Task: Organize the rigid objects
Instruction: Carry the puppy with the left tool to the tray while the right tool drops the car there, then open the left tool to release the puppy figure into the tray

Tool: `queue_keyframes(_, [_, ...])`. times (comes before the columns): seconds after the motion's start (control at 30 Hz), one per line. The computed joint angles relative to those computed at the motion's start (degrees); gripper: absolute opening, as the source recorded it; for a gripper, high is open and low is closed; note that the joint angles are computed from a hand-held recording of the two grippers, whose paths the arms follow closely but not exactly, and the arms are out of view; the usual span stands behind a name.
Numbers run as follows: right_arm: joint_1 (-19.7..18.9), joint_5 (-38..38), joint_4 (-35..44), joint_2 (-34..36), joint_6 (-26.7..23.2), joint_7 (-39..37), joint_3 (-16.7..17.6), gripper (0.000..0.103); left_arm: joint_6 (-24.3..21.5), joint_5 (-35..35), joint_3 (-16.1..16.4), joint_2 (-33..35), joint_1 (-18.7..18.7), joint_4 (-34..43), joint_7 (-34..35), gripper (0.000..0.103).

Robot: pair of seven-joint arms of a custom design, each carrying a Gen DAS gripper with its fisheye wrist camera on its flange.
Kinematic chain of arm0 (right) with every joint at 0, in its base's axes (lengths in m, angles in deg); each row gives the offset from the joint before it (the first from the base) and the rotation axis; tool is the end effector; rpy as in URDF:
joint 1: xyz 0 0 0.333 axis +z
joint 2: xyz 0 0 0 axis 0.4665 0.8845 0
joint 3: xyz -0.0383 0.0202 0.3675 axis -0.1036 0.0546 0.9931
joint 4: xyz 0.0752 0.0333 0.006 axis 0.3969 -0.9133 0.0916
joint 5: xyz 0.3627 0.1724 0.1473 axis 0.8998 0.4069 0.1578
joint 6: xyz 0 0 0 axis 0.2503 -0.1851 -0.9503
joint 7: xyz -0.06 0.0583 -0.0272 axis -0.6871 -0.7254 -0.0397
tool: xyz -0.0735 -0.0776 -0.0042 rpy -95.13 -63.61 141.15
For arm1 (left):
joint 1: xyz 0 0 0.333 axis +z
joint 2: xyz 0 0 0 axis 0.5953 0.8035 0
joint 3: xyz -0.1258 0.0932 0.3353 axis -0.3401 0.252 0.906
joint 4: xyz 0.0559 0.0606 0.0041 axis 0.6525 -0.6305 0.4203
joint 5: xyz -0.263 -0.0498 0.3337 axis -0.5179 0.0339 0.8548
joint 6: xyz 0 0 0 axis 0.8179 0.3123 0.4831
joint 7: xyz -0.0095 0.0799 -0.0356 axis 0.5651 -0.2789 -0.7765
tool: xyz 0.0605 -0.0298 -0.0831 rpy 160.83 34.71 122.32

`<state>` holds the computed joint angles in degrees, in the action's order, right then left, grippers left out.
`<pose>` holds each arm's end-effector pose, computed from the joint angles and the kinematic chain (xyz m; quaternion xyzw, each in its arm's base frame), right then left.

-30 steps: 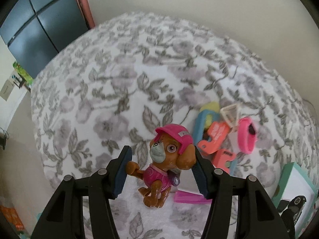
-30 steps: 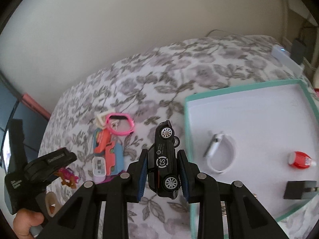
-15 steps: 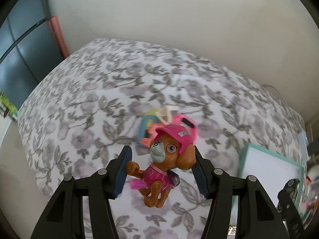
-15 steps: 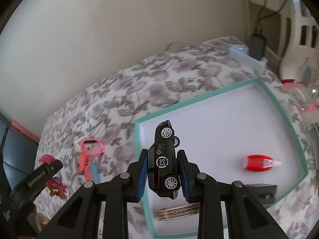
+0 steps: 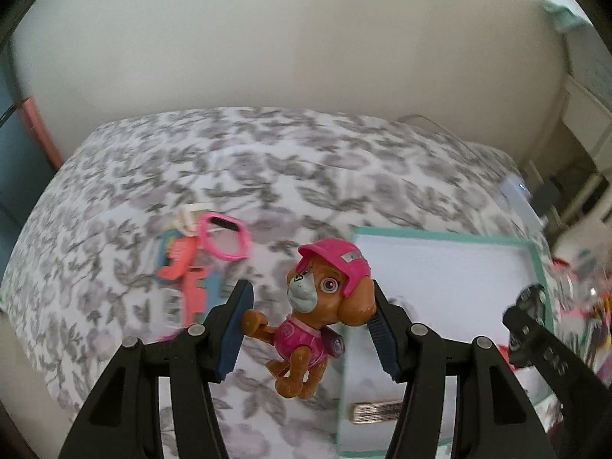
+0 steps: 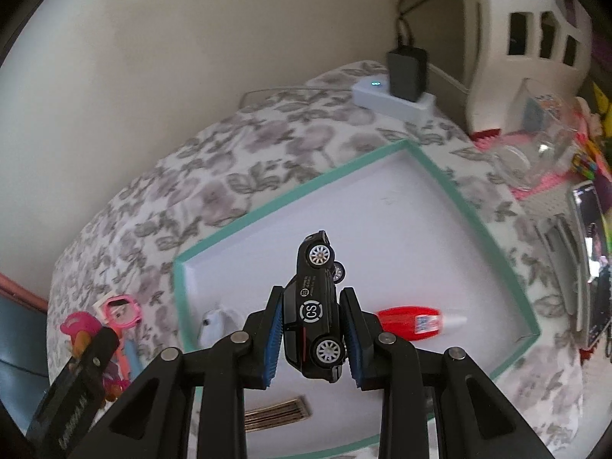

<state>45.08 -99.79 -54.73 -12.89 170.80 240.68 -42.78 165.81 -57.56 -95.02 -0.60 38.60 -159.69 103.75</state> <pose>0.4316 0.2223 0.5119 -0.4939 0.8252 -0.1415 0.2346 0.4506 -0.0863 0.5350 -0.6839 0.6719 -0.2061 0.1959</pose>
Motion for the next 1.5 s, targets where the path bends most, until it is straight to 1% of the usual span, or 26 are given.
queue_keyframes(0.2, [-2.0,-1.2,-1.5,-1.7,-2.7,2.2,-0.1,0.031,0.1,-1.1,-0.7,1.9,-3.3,-0.1,2.5,0.060])
queue_keyframes(0.33, [-2.4,-1.2,-2.1,-2.1,-4.5,2.3,-0.7,0.031,0.7,-1.3,-1.4,2.6,-4.7,-0.6,3.3,0.060])
queue_keyframes(0.5, [-2.8,-0.6,-2.7,-1.9,-5.2,2.1,-1.4,0.031,1.4,-3.9,-0.7,3.9,-7.3,-0.6,5.4,0.060])
queue_keyframes(0.63, [-2.8,-0.3,-2.7,-1.2,-5.4,1.6,-1.6,0.031,1.8,-4.4,-0.9,4.9,-7.9,-0.7,6.3,0.060])
queue_keyframes(0.8, [-2.5,0.3,-2.2,-0.2,-6.4,0.8,-1.7,0.031,1.2,-5.5,-0.6,6.1,-8.6,-0.5,7.2,0.060])
queue_keyframes(0.93, [-2.3,0.1,-1.6,0.5,-7.4,0.3,-1.6,0.031,1.1,-4.8,-1.0,6.4,-8.3,-0.5,6.8,0.060])
queue_keyframes(1.17, [-2.0,-0.7,-0.7,1.0,-8.9,0.2,-1.3,0.031,1.1,-6.5,-0.1,6.7,-8.8,-0.4,8.1,0.061])
queue_keyframes(1.2, [-1.9,-0.9,-0.5,1.0,-9.1,0.1,-1.3,0.032,1.3,-6.9,0.1,6.6,-8.9,-0.4,8.4,0.061])
queue_keyframes(1.27, [-1.8,-1.2,-0.2,1.2,-9.4,-0.3,-1.2,0.034,1.6,-7.5,0.2,6.4,-8.9,-0.5,8.6,0.068])
queue_keyframes(1.33, [-1.7,-1.6,0.0,1.3,-9.7,-0.2,-1.1,0.041,1.7,-7.6,0.1,6.4,-8.7,-0.4,8.4,0.074])
queue_keyframes(1.4, [-1.7,-2.1,0.2,1.3,-10.0,0.1,-0.9,0.045,1.6,-7.9,0.2,6.4,-8.6,-0.3,8.4,0.075])
queue_keyframes(1.5, [-1.8,-3.3,0.5,1.1,-10.7,0.8,-0.5,0.046,1.7,-8.7,0.6,6.2,-8.4,-0.1,8.1,0.075])
